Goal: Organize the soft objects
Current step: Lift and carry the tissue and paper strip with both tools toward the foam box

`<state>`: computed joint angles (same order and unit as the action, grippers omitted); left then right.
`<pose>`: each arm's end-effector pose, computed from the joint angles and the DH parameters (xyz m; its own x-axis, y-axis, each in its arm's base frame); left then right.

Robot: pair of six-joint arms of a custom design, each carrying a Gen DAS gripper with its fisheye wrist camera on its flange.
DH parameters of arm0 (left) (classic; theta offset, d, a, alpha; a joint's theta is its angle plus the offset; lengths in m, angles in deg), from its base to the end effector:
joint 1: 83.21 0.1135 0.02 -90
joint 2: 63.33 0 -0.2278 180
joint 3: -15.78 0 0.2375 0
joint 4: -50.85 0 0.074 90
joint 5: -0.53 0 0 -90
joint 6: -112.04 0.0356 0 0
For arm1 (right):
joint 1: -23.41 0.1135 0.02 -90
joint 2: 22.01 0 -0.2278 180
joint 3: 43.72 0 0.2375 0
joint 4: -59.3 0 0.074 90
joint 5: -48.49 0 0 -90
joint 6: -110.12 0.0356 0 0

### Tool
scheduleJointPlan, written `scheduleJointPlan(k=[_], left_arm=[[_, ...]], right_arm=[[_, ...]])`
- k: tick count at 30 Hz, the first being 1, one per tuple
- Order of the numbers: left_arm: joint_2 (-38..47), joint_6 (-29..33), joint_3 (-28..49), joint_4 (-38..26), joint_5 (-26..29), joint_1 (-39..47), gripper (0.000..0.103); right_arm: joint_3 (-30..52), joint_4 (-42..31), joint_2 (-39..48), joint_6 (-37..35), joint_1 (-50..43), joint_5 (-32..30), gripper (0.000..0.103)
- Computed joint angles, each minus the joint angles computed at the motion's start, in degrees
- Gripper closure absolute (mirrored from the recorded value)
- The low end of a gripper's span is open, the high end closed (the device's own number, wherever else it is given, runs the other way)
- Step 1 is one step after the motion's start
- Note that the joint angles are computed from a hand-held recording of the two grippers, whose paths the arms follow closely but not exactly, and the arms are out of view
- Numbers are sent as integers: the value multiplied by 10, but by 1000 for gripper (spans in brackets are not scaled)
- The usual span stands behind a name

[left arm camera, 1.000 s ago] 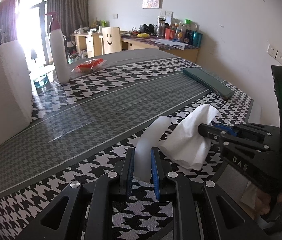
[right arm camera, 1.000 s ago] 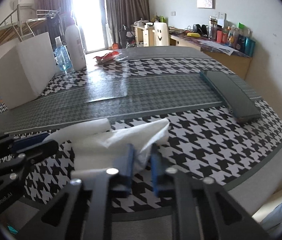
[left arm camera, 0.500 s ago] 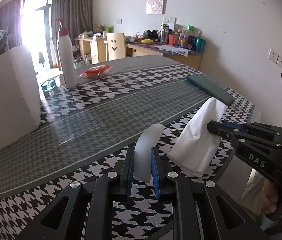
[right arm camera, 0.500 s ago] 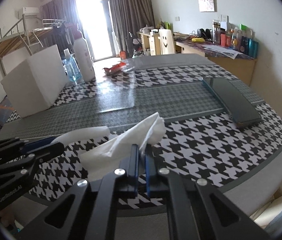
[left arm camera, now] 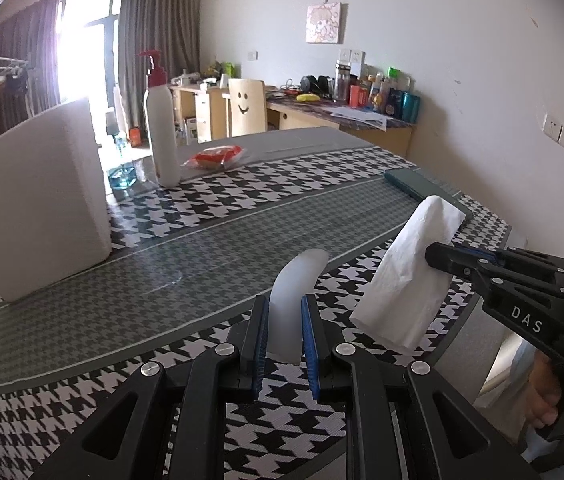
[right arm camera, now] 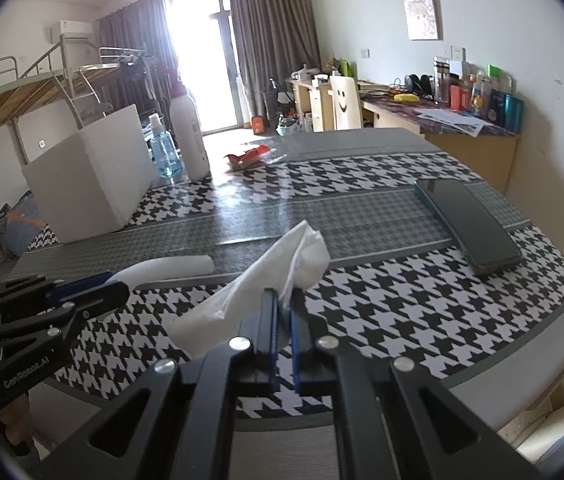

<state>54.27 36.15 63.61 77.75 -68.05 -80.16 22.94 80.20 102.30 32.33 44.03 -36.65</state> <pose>0.2865 0.0022 0.0196 -0.6058 0.1950 -0.7714 0.3768 0.9242 -0.0623 0.3410 0.1251 0.0355 -0.6081 -0.0037 -0.7938 -0.1624 0.9794 0.1199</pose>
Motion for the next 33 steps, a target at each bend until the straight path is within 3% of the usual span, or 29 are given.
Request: scheduleJointPlan(k=[33], left_arm=[[-71,-8,-39,12,5,60,85]], right_arm=[[36,-19,-14,-17,28,-10,95]])
